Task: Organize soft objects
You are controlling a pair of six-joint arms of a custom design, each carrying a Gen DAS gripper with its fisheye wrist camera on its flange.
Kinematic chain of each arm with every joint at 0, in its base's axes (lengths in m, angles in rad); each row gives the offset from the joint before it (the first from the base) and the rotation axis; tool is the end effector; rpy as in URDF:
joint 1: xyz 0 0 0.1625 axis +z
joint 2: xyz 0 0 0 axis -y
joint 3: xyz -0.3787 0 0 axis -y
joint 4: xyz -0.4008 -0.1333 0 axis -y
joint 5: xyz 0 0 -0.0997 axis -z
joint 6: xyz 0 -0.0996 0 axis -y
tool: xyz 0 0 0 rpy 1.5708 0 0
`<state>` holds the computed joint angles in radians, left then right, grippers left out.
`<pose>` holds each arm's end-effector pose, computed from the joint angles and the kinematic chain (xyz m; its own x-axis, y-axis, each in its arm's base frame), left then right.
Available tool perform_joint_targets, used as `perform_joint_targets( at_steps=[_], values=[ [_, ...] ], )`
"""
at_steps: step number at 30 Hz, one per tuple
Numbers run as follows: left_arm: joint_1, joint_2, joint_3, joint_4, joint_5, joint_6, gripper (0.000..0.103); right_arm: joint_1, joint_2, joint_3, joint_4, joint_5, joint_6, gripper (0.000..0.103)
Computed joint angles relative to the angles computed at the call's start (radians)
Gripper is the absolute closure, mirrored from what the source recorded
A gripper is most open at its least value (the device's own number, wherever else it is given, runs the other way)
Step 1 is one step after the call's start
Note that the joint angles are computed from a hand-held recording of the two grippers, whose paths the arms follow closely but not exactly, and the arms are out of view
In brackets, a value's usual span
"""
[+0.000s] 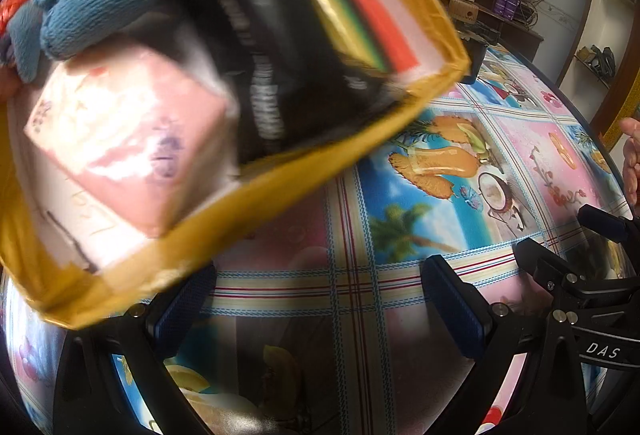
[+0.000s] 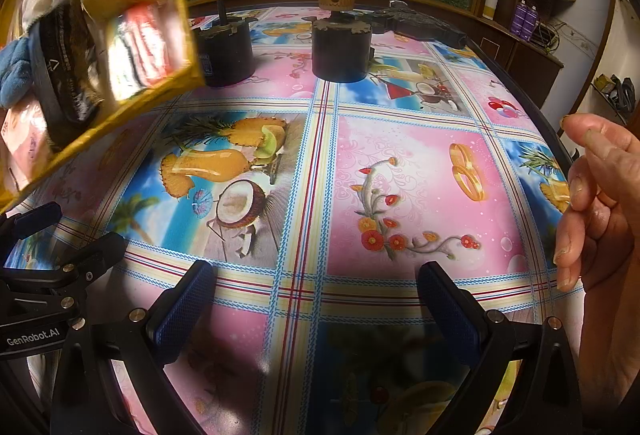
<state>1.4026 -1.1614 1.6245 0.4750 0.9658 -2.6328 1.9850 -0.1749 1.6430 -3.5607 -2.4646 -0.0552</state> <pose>0.1074 -0.5024 0.2058 -0.6916 0.2180 -0.6886 0.5403 0.7888 -0.2930 0.2649 -0.4642 -0.1747 -0.7095 0.0596 0.7022 -0.3886 0.7981 -0.4604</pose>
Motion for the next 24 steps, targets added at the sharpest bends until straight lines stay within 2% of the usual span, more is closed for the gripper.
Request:
perform_joint_targets(
  at_steps=[24],
  values=[
    [-0.005,0.007,0.010,-0.016,-0.006,-0.008,0.000,0.000,-0.002,0.001,0.002,-0.001,0.001,0.001]
  ],
)
